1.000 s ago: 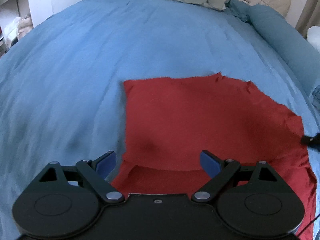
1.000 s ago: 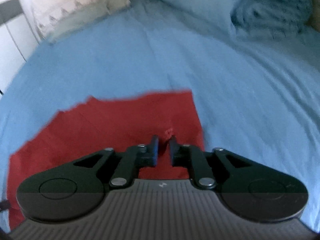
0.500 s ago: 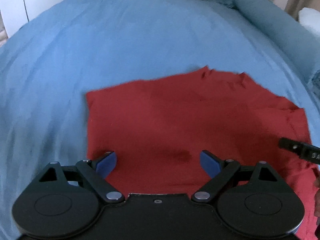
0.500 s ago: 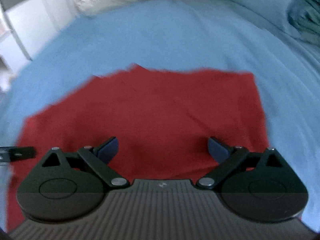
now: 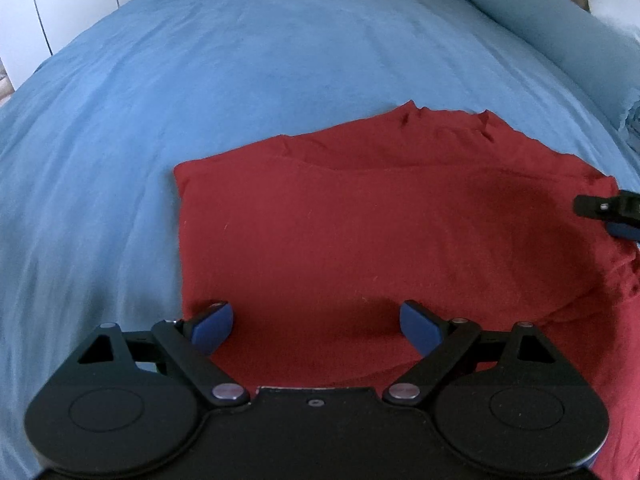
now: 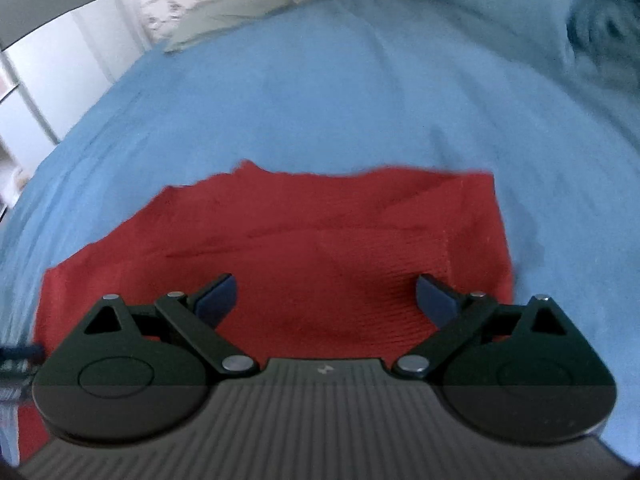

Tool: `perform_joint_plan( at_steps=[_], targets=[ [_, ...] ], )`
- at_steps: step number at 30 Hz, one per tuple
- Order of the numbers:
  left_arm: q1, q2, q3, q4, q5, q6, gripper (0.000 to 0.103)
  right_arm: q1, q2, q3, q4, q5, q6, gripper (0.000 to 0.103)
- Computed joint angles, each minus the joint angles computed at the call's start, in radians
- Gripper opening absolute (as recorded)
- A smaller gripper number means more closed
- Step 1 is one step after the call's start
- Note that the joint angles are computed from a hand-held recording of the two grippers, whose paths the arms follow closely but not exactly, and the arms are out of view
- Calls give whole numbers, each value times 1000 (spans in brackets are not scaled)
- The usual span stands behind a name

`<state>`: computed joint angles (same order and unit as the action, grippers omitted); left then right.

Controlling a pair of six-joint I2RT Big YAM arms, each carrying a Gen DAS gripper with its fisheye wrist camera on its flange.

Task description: Fold small clothes

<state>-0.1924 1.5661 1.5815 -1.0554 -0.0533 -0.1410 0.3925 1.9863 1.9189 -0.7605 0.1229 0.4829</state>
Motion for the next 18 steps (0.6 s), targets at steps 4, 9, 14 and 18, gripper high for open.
perform_joint_plan(
  at_steps=[4,9,14,18],
  targets=[
    [4,-7,7,-15,11,-6,93,-1,12,20,-14,10,-31,103],
    [15,-93,-4,-10,-7,-16,93,3,-138,-119,107,-11,-91,103],
    [30,-228,-3,-81,-4,-93,93,35,-352,-254,141,45,-141,103],
    [25,-318,22,-207,-30,-103,97,81,-484,-285,56,109,-130,103]
  ],
)
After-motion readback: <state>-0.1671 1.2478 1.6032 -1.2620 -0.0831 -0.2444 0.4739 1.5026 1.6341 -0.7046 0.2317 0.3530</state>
